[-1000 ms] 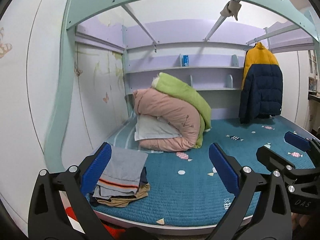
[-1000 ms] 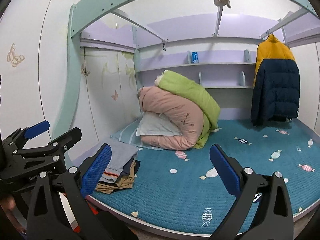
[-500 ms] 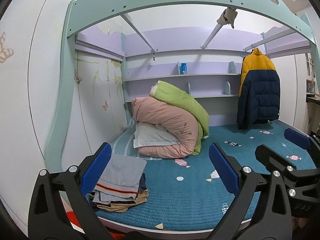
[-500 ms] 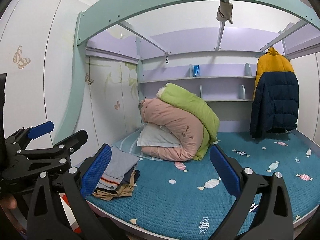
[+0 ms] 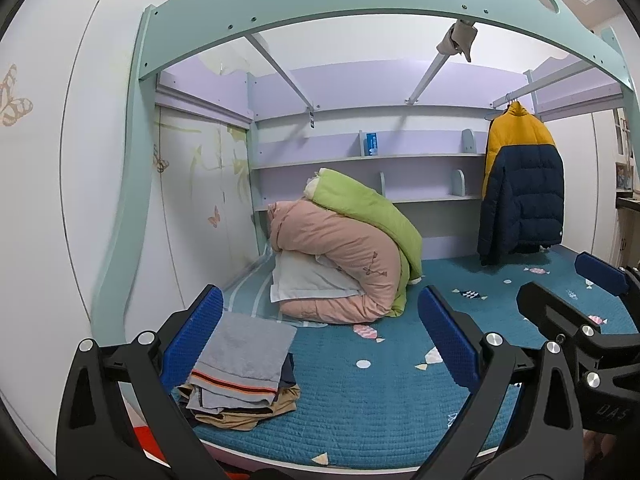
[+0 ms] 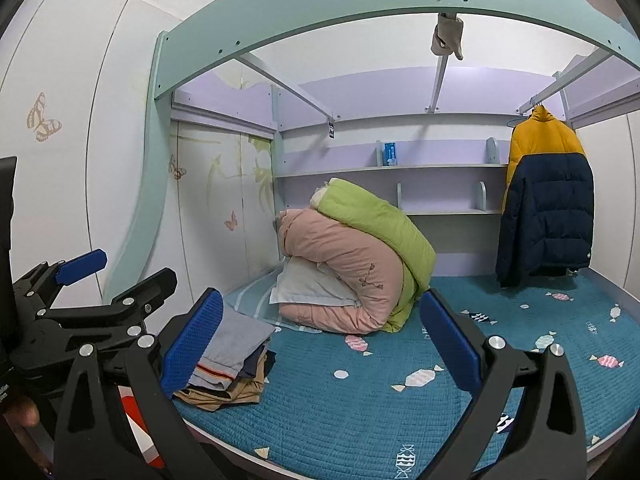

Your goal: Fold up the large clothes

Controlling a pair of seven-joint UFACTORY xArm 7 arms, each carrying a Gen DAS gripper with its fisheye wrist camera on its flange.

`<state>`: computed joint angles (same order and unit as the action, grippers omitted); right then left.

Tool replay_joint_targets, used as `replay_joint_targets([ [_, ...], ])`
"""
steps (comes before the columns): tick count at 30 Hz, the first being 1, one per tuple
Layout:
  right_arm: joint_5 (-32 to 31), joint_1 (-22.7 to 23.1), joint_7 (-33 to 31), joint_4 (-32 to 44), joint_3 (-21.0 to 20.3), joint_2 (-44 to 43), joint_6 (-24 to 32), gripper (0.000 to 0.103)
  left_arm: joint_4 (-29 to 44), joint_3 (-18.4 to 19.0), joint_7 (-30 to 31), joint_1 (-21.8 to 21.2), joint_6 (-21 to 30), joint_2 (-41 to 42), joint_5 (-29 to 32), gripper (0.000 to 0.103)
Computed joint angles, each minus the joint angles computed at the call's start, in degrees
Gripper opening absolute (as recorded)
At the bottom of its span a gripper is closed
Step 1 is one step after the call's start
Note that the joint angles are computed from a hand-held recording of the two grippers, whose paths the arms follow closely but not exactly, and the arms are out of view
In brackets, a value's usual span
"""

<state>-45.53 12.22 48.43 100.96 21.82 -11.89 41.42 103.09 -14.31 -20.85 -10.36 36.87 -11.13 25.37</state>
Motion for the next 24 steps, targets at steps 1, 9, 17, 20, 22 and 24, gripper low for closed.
replay_joint_targets([
  [1, -0.1, 0.0, 0.1, 0.0, 0.1, 0.0, 0.0, 0.095, 0.0, 0.1, 0.0, 0.0, 0.0, 0.0, -0.1, 0.098],
  [9, 0.0, -0.1, -0.1, -0.1, -0.2, -0.1, -0.3, 0.095, -0.7, 0.2, -0.1, 0.1, -0.7, -0.3, -0.3, 0.098],
  [17, -0.1, -0.3, 0.4, -0.6, 0.0, -0.4, -0.5, 0.095, -0.8, -0.2, -0.8, 0.5, -0.7, -0.3, 0.5, 0.098],
  [20, 0.0, -0.4, 0.2, -0.6, 0.0, -0.4, -0.6, 0.095, -0.5, -0.6, -1.6, 0.5, -0.3, -0.2, 1.3, 0.098],
  [22, -0.1, -0.5, 0.3, -0.6, 0.1, -0.4, -0.4, 0.095, -0.4, -0.7, -1.9, 0.4, 0.1, -0.1, 1.4, 0.098],
  [24, -0.1, -0.4, 0.2, -0.5, 0.2, -0.3, -0.2, 0.095, -0.4, -1.0, -2.6, 0.4, 0.4, -0.2, 2.1, 0.098],
])
